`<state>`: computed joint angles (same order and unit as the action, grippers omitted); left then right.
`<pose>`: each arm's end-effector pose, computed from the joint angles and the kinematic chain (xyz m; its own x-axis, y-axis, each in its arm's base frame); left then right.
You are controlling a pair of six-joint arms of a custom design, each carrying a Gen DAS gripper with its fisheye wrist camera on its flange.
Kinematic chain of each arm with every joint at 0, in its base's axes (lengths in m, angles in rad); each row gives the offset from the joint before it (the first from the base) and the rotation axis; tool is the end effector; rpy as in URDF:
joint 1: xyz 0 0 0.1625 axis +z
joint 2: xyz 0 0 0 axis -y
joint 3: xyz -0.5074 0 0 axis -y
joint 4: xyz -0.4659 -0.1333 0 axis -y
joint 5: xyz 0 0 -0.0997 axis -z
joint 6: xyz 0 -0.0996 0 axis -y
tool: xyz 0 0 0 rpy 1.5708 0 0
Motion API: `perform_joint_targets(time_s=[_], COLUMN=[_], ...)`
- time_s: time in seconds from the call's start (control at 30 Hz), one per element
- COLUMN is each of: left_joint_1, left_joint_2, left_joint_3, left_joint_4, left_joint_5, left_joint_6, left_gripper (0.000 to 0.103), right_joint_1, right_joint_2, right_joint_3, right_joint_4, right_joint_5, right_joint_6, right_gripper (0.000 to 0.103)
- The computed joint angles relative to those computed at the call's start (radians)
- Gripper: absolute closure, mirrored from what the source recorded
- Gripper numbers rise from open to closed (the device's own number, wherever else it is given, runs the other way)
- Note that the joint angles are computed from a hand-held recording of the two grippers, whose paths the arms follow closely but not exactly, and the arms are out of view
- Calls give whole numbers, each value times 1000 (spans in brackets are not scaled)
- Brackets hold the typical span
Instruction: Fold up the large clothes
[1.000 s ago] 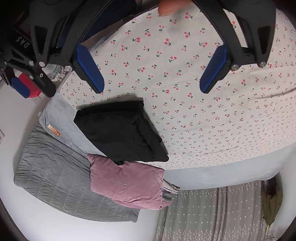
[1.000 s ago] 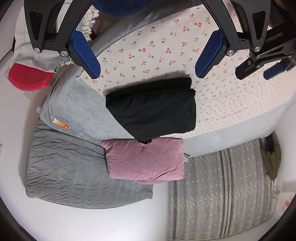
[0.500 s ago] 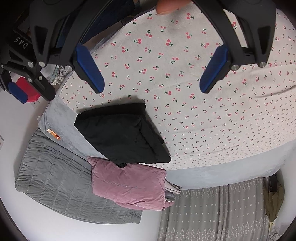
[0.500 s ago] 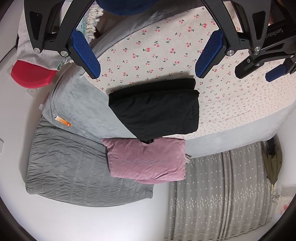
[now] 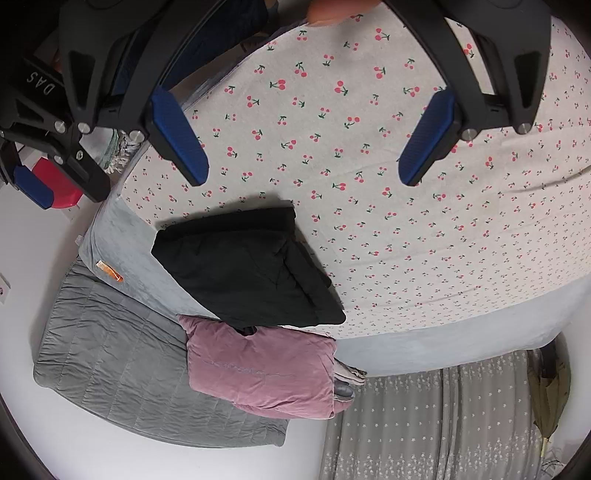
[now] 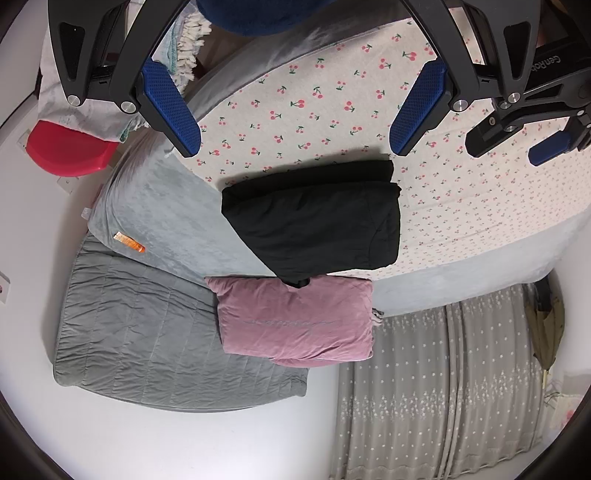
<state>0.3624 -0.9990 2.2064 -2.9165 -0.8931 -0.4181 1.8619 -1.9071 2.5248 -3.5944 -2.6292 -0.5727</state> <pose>-0.4445 -0.3779 0.0906 -0.7023 0.4951 -0.5115 0.7014 0.6042 -0.3781 0.1240 -0.2519 0.4620 -0.5766 0.4887 0.6548 -0.4278 0.5022 -0.7515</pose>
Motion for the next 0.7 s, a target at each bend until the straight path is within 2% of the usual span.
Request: perform_joint_targets(time_s=[0.7], left_joint_1=[-7], left_joint_2=[-3], left_joint_3=[2], left_joint_4=[3], left_joint_5=[-6], left_joint_6=[3], left_gripper=[1], right_joint_1=[33], right_joint_2=[13], right_joint_3=[-2], right_joint_4=[-28], right_joint_5=[-51], right_joint_6=[-12], right_gripper=[0])
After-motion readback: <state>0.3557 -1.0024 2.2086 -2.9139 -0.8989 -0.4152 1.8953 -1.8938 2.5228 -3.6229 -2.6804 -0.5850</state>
